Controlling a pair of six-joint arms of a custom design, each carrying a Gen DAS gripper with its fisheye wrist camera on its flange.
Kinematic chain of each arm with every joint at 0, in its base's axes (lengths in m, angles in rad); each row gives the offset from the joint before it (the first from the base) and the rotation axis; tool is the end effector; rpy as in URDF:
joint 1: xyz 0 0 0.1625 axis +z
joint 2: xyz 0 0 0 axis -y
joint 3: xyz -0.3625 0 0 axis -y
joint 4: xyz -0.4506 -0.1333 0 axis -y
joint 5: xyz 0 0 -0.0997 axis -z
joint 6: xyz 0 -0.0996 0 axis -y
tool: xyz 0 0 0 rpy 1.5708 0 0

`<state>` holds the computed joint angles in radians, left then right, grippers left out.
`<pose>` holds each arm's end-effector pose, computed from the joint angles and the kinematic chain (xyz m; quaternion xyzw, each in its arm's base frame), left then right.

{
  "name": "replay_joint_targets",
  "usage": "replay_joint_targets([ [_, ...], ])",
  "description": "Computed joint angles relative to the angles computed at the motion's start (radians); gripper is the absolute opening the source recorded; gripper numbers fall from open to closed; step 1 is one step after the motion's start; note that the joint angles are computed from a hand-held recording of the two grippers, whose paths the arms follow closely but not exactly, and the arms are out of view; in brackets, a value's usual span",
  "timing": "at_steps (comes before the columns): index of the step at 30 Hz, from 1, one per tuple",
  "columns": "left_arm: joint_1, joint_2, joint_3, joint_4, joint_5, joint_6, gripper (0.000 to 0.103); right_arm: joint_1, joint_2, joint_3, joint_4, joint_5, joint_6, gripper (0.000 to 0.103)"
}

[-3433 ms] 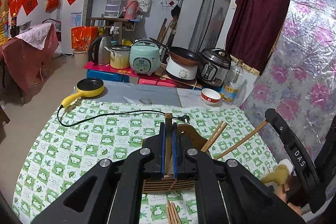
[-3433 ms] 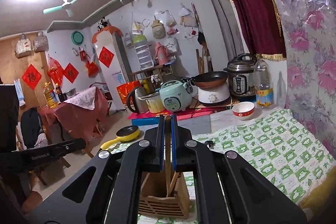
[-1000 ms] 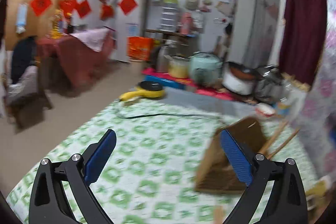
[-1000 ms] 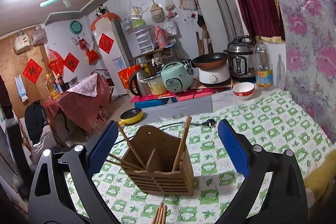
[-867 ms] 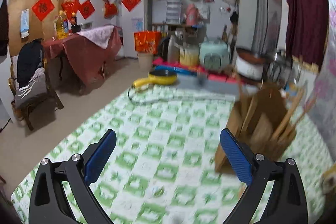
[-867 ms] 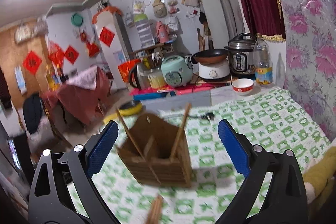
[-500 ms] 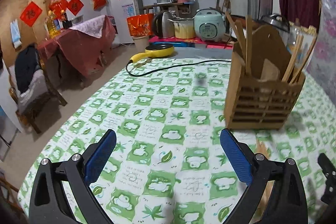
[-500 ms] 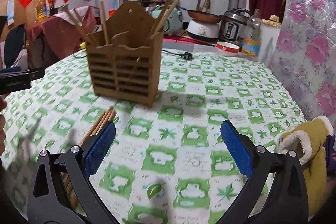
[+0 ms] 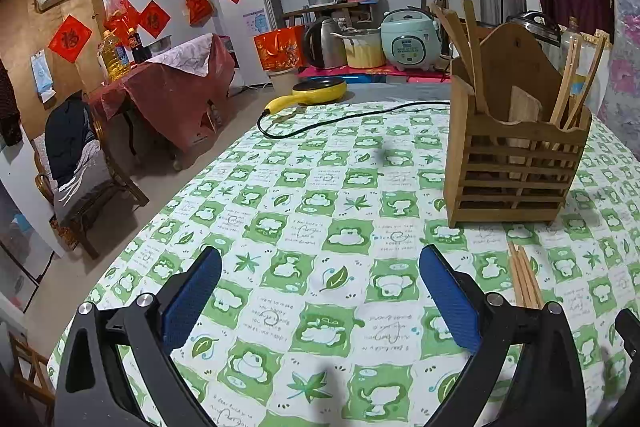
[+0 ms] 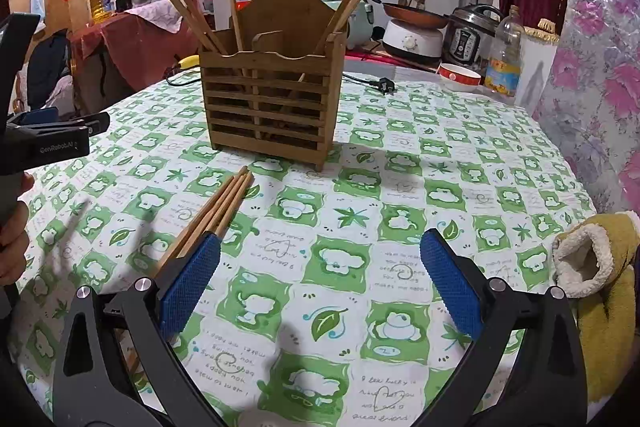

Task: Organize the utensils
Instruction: 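Move both open grippers back toward the chopstick pile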

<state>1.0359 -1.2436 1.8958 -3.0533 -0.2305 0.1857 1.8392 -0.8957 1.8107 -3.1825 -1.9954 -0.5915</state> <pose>-0.0867 -0.5980 0.2905 0.0184 0.7594 -0.4100 0.5048 0.2576 -0.5888 0.0827 0.3176 -0.8652 0.2975 0.2491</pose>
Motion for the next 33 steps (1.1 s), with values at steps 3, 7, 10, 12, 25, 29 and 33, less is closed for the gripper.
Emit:
replay_joint_targets([
  [3,0.0,-0.004,0.004,0.029,0.008,-0.021,0.097,-0.001,-0.008,0.007,0.02,0.007,0.008,0.097],
  [7,0.005,-0.046,0.034,0.173,-0.002,-0.128,0.097,0.0,-0.014,0.016,0.012,0.002,0.008,0.097],
  [10,0.015,-0.108,0.065,0.371,-0.054,-0.261,0.097,-0.004,-0.009,0.007,-0.001,-0.02,0.033,0.097],
  [12,0.024,-0.154,0.085,0.455,-0.135,-0.303,0.097,-0.008,-0.004,-0.007,0.005,-0.048,0.068,0.097],
  [25,-0.006,-0.263,0.199,0.572,-0.493,-0.068,0.097,-0.033,-0.018,-0.027,0.035,-0.057,0.179,0.097],
  [29,-0.023,-0.275,0.227,0.584,-0.522,-0.017,0.097,-0.035,-0.025,-0.023,0.034,-0.046,0.184,0.097],
  [33,-0.02,-0.279,0.221,0.634,-0.55,-0.009,0.097,-0.037,-0.03,-0.021,0.045,-0.039,0.196,0.097],
])
